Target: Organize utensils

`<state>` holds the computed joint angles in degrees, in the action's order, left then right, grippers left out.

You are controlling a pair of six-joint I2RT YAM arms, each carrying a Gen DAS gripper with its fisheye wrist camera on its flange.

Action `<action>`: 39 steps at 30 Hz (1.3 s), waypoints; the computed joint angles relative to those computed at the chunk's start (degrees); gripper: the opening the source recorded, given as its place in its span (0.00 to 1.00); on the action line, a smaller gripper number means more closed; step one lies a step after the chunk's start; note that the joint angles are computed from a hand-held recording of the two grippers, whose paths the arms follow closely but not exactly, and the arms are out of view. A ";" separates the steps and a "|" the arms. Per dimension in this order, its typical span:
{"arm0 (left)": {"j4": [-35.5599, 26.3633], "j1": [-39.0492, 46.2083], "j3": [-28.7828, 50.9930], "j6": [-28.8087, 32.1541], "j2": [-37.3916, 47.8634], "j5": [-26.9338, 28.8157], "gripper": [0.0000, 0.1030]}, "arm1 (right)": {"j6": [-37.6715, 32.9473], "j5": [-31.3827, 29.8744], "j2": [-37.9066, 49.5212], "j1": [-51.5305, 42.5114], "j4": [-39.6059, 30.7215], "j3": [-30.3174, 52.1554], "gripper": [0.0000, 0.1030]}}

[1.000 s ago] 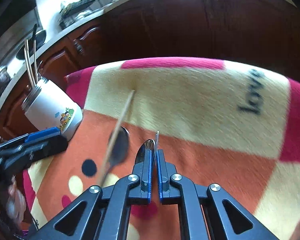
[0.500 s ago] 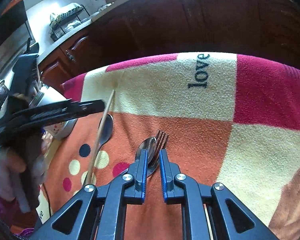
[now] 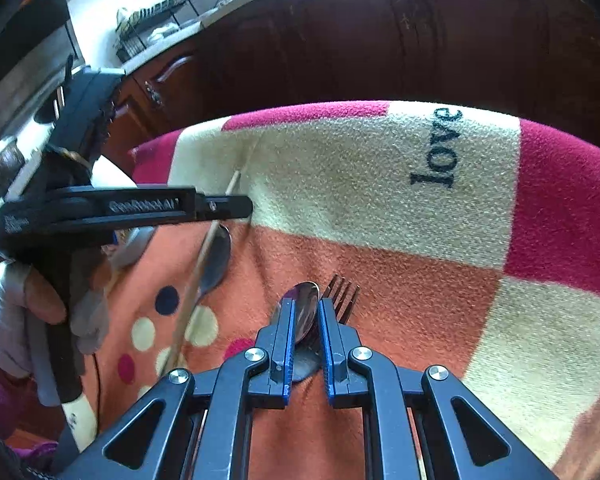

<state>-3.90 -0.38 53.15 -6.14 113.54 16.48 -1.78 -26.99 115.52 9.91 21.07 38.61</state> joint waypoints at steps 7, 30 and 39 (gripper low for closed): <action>1.06 1.87 -2.71 1.68 -2.28 0.90 0.07 | -3.01 -1.13 0.30 -0.32 -1.63 1.61 0.15; -5.99 8.31 -17.42 6.54 -29.67 9.57 0.04 | 0.26 1.99 -21.58 3.60 1.35 -12.71 0.02; -10.70 11.11 -22.92 8.19 -40.41 10.21 0.05 | 7.37 3.21 -6.29 8.89 3.39 -9.62 0.02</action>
